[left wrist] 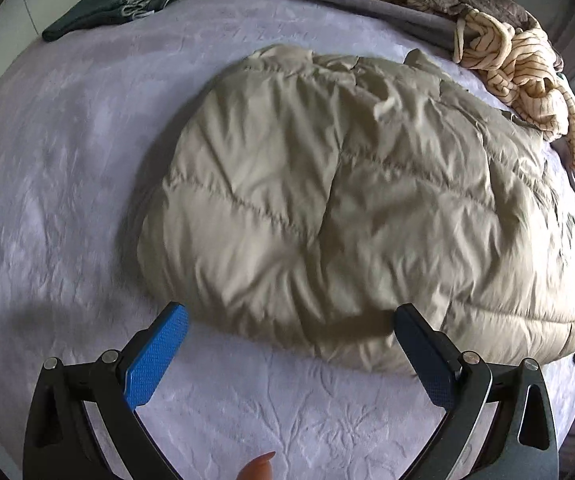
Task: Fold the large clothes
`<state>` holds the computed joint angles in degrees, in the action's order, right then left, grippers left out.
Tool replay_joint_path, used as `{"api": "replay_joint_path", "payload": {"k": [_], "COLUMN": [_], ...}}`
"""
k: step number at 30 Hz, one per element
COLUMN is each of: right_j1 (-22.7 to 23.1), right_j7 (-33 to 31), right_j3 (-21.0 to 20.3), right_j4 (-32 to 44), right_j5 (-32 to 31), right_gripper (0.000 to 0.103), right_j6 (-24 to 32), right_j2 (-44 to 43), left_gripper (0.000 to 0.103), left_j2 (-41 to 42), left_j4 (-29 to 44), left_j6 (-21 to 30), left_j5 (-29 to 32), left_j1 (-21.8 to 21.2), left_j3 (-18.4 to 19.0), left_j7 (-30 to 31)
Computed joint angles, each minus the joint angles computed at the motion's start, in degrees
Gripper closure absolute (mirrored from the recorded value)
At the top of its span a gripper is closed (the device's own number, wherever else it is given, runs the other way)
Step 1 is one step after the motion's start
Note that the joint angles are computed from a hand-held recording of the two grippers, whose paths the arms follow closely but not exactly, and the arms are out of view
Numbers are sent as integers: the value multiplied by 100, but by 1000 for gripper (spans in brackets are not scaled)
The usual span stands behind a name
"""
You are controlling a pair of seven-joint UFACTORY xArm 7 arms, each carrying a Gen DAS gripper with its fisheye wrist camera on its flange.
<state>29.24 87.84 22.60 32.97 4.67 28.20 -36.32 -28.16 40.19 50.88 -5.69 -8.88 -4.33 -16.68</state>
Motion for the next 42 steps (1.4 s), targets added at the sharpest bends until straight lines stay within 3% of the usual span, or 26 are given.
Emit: {"api": "replay_joint_path", "payload": {"k": [10, 20, 24, 26, 28, 33, 36, 42], "right_j1": [250, 161, -199, -412, -775, -436, -109, 483], "right_j7": [518, 797, 1163, 1335, 1487, 1336, 1167, 698], "right_j3": [38, 19, 276, 434, 733, 368, 41, -631], "right_j4": [-432, -440, -541, -556, -541, -528, -562, -440], "right_j5": [355, 230, 152, 100, -4, 12, 121, 300], "right_gripper": [16, 14, 13, 0, 0, 0, 0, 0], "right_j6": [-846, -1914, -2609, -2911, -3087, -3206, -3407, -3683], "right_j2": [261, 931, 1131, 1220, 1212, 1381, 1519, 1945], "left_gripper": [0, 0, 0, 0, 0, 0, 0, 0], "left_j2": [-173, -91, -198, -215, -208, -61, 124, 702], "left_j4": [-201, -334, -559, -655, -709, -841, -842, -523], "left_j6": [188, -55, -252, -371, -407, -331, -555, -1103], "left_j5": [-360, -821, -1514, -1851, -2101, -2866, -3464, -4099], "left_j1": [-48, -83, -129, -99, -55, -45, -67, -74], "left_j3": [173, 331, 690, 854, 971, 1274, 1311, 1044], "left_j7": [-26, 191, 529, 671, 815, 1352, 1678, 1891]}}
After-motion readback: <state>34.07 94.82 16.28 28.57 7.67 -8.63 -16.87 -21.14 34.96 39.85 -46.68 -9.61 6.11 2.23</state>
